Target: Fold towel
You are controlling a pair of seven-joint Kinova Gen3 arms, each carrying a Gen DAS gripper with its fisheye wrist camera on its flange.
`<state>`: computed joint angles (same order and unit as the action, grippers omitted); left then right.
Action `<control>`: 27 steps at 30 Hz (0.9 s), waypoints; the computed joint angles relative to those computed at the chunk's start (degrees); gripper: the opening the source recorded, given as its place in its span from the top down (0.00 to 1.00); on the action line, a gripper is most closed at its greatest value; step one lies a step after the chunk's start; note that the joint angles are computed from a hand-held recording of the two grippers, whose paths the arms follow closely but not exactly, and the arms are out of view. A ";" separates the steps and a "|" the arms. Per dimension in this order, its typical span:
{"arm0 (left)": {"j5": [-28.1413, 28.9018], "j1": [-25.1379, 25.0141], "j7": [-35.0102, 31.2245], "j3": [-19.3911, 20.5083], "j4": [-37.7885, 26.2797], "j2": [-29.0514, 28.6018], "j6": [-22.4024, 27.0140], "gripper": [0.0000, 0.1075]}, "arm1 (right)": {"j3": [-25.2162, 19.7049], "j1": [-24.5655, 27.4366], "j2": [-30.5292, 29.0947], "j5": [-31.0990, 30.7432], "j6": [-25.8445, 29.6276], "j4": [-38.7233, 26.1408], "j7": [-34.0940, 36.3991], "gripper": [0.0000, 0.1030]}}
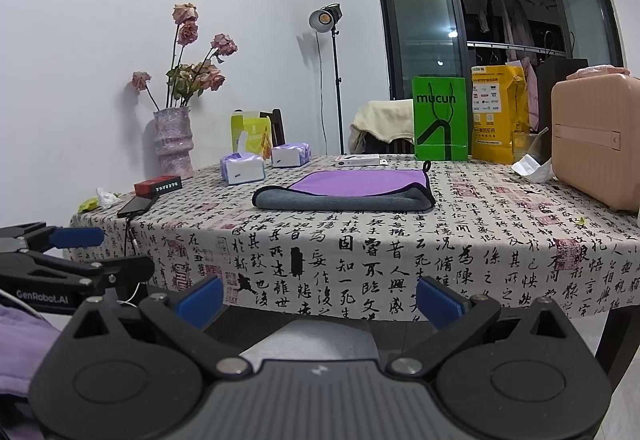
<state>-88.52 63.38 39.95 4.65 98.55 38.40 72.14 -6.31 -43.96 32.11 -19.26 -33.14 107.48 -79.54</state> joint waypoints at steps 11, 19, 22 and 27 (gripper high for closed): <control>0.76 -2.21 -1.21 -0.51 0.19 0.56 0.02 0.04 | 0.18 0.23 3.53 -1.67 -5.58 -0.78 -0.69 0.00; 1.18 -5.46 -2.78 -1.42 -0.53 0.99 -4.37 0.04 | 0.89 1.57 6.19 -1.43 -1.78 -5.18 0.16 0.00; 1.85 -6.57 -3.79 -1.90 -1.43 1.15 -5.97 0.04 | 1.36 1.90 7.13 -0.85 0.44 -7.28 0.25 0.00; 1.84 -7.66 -4.44 -3.06 -2.77 1.35 -8.15 0.04 | 2.15 2.24 8.18 0.03 2.66 -10.04 0.19 0.00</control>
<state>-86.68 55.72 35.50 1.59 95.78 39.75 64.00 -4.16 -41.72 40.29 -19.23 -30.47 97.44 -79.35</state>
